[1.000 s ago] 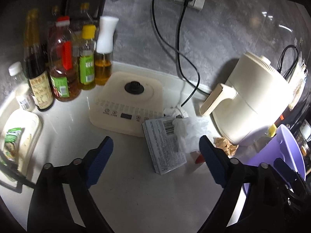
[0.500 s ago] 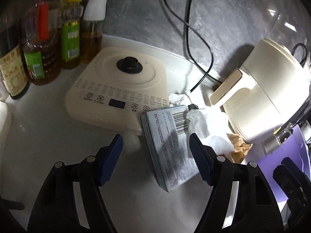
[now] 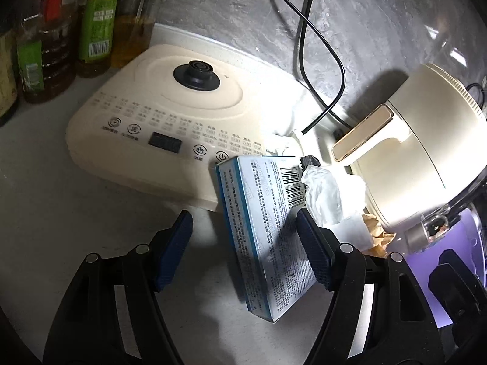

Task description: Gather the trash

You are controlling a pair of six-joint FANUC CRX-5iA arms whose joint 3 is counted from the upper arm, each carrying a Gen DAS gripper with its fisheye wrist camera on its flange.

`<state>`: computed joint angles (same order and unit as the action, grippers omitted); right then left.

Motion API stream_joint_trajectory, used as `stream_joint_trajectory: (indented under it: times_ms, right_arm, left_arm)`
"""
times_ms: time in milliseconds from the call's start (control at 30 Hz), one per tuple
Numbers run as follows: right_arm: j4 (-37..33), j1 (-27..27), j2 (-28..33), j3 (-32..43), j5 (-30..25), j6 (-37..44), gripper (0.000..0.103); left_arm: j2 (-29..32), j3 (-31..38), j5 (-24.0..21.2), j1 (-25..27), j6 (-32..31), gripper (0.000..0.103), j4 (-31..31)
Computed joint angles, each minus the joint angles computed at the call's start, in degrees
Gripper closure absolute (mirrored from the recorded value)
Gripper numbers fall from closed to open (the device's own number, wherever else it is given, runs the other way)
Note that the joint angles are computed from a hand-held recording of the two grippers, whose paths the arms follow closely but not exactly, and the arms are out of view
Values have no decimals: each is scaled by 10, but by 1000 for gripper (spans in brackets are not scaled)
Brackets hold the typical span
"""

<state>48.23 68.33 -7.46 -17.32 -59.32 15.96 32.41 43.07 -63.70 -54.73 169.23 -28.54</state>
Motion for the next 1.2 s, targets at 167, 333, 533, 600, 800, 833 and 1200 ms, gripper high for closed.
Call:
stream_joint_trajectory:
  times_ms: [167, 333, 533, 600, 800, 833, 1200]
  right_arm:
    - [-2, -1, 5, 6, 5, 13, 51]
    - [-2, -2, 6, 7, 15, 15, 51]
    - [-11, -7, 16, 12, 41, 21, 54]
    - [-16, -10, 22, 15, 48, 25, 54]
    - [-38, -25, 46, 32, 60, 52, 57]
    - [-42, -28, 49, 34, 61, 55, 57]
    - [-94, -64, 107, 80, 54, 123, 63]
  left_arm:
    - [-9, -16, 41, 2, -6, 64, 9]
    - [-18, 0, 21, -18, 5, 80, -37]
    - [-39, 2, -29, -43, 28, 82, -105]
    - [-45, -2, -41, -46, 32, 82, -116]
    - [-57, -14, -69, -43, 40, 82, -124]
    - [-59, -18, -70, -43, 42, 82, -125]
    - [-75, -45, -84, -42, 56, 82, -131]
